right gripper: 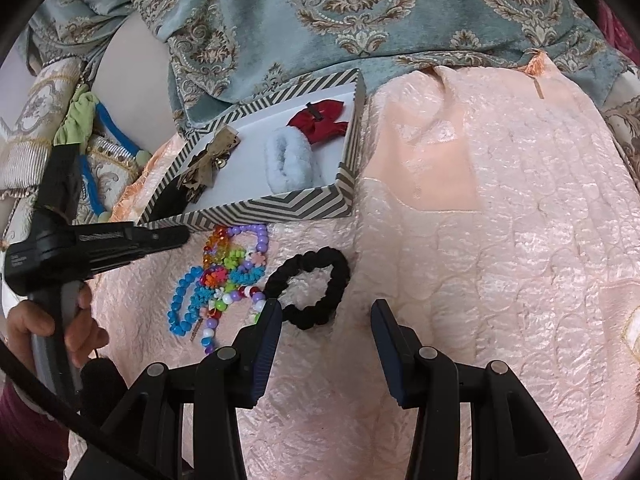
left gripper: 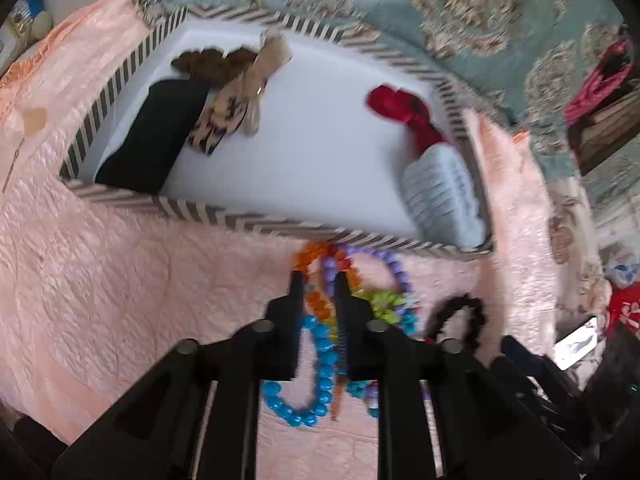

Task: Organize jewelry

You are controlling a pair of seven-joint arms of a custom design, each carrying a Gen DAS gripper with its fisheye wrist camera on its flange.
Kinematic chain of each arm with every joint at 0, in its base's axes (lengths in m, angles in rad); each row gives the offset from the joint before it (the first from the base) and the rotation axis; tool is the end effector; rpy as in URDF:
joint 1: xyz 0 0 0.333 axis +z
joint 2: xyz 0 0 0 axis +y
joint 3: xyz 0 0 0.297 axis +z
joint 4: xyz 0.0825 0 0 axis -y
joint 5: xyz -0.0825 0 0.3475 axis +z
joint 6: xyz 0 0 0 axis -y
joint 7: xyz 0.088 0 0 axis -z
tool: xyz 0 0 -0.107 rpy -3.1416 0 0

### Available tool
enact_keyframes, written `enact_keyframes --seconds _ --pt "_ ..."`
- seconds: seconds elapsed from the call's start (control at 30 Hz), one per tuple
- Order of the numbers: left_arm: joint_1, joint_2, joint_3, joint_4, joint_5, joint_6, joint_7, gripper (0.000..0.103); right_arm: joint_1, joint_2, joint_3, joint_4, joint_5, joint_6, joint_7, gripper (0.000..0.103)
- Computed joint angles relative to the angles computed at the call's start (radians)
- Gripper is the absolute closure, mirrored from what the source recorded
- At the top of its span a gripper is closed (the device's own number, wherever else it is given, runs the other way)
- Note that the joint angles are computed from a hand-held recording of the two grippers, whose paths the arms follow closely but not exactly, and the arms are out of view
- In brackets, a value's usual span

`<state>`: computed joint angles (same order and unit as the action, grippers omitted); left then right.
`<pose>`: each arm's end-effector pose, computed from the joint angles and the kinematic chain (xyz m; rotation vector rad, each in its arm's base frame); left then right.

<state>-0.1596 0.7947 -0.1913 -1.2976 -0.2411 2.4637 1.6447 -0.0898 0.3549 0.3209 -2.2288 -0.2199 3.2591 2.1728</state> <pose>0.7011 -0.2142 0.3196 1.9395 -2.3290 0.7519 0.5507 0.1433 0.3140 -1.5548 1.9046 -0.2667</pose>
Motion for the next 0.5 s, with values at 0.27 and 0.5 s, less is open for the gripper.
enact_keyframes --seconds 0.27,0.5 --pt "-0.027 0.07 0.024 0.093 0.027 -0.034 -0.058 0.081 -0.022 0.002 0.023 -0.003 0.008 -0.002 -0.007 0.059" --pt "-0.056 0.083 0.077 0.119 0.13 -0.052 -0.121 0.087 -0.036 0.006 0.033 0.0 0.009 -0.003 -0.014 0.059"
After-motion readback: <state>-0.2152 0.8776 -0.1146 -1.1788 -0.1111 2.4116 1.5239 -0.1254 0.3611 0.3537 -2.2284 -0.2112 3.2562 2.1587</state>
